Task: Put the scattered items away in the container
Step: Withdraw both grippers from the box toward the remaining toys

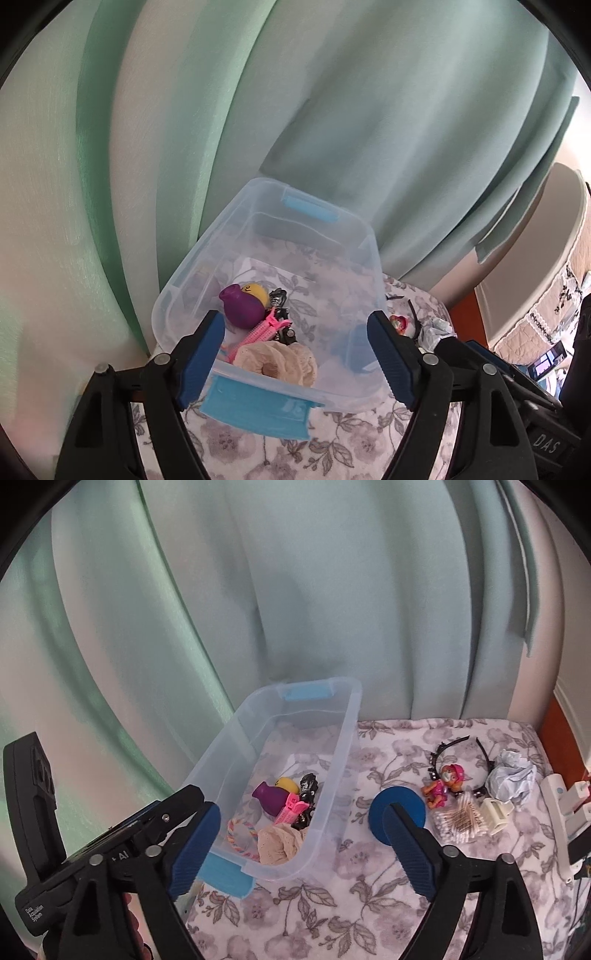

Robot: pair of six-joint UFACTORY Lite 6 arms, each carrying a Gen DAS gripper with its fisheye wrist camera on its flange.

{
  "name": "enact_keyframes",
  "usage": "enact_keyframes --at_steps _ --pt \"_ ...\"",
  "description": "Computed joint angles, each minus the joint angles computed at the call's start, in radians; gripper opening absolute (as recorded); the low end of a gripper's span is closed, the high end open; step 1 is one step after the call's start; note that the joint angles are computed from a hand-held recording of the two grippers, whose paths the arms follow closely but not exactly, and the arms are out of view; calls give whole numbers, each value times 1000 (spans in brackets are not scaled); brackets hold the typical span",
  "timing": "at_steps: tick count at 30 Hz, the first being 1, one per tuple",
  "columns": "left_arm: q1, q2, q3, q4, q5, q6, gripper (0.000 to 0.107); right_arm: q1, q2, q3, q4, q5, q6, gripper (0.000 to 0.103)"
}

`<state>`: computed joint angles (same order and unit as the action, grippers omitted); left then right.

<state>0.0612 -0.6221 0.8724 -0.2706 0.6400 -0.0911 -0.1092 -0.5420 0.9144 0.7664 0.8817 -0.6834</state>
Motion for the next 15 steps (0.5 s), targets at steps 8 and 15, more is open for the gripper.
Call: enact_keyframes --at_steps 8,15 --pt "-215 -5 47 271 14 -307 86 -242 -36 20 126 178 -150 103" --pt "-440 20 110 545 67 -604 91 -475 -26 57 201 349 -274 103"
